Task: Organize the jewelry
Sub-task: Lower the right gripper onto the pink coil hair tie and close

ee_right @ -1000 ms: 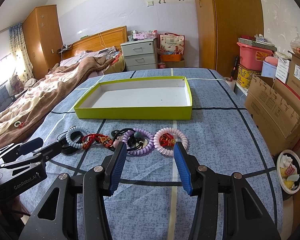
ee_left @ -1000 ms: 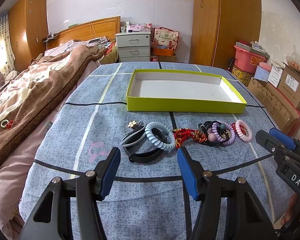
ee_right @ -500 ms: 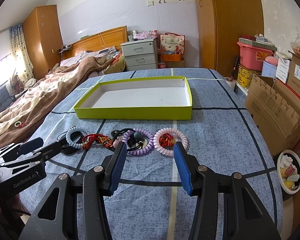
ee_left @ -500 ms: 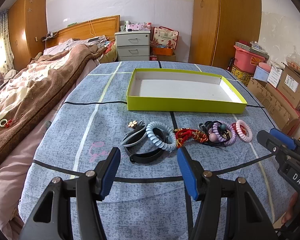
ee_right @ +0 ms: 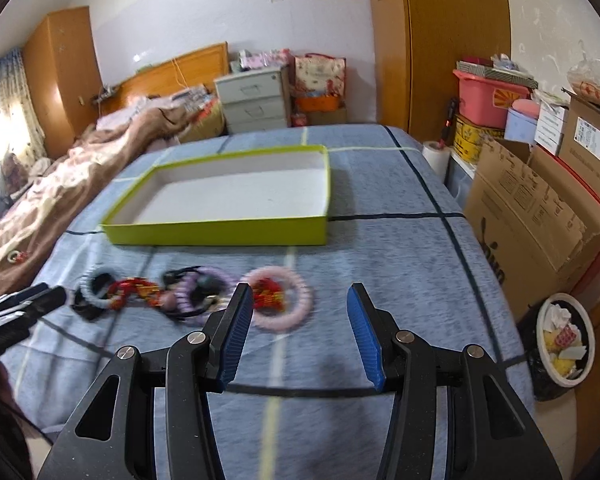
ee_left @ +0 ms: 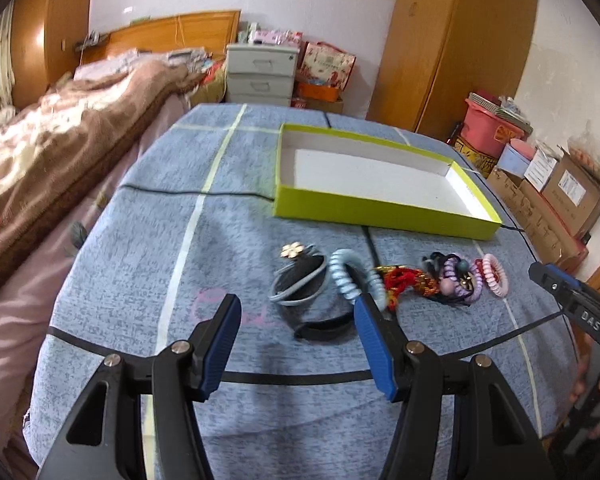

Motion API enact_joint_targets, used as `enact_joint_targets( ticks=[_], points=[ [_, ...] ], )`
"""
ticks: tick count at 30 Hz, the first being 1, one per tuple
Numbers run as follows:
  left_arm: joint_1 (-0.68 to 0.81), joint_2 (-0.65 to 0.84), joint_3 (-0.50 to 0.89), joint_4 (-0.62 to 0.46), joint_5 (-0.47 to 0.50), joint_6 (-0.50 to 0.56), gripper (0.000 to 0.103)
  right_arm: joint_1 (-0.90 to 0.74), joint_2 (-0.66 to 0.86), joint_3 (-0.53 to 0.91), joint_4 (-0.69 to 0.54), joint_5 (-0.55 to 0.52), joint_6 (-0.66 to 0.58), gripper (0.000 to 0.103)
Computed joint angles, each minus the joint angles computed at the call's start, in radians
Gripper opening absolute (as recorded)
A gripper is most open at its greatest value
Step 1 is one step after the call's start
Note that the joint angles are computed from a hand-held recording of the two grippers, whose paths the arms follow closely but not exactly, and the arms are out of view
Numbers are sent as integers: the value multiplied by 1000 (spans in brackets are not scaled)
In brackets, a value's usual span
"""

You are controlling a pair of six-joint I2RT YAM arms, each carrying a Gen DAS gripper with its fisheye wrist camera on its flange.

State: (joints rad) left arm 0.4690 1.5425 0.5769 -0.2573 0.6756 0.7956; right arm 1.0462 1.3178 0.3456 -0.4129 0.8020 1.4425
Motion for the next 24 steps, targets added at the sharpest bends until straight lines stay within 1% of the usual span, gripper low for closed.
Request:
enact_joint_targets(
  ticks=[3, 5, 7, 9, 12, 14, 17, 18, 20, 24],
  points=[
    [-1, 54, 42, -14, -14, -2, 61, -134, -52, -70, 124, -94, -174, 50],
    [-2, 77, 58, -18, -11, 6, 61, -218, -64, -107, 231, -174, -309, 50],
    [-3, 94, 72, -21, -14, 0, 61, -251, -50, -117, 279, -218, -349, 50],
    [1, 115, 94, -32, -8, -10, 61, -259, -29, -107, 285, -213, -382, 50],
    [1, 131, 112, -40, -6, -7, 61, -318, -19, -113, 330, -251, -447, 50],
    [2, 144, 125, -55, -5, 3, 61, -334, -6, -111, 344, -261, -464, 50],
    [1, 144, 123, -36, -9, -2, 61, -358, 4, -129, 399, -292, -500, 49],
    [2, 150, 132, -46, -5, 1, 61, -367, -3, -132, 405, -299, -510, 48],
    [2, 164, 148, -70, 3, 16, 61, -393, -11, -147, 429, -326, -529, 29],
    [-6, 184, 163, -86, -3, 33, 61, -385, -10, -144, 423, -325, -532, 25]
  ],
)
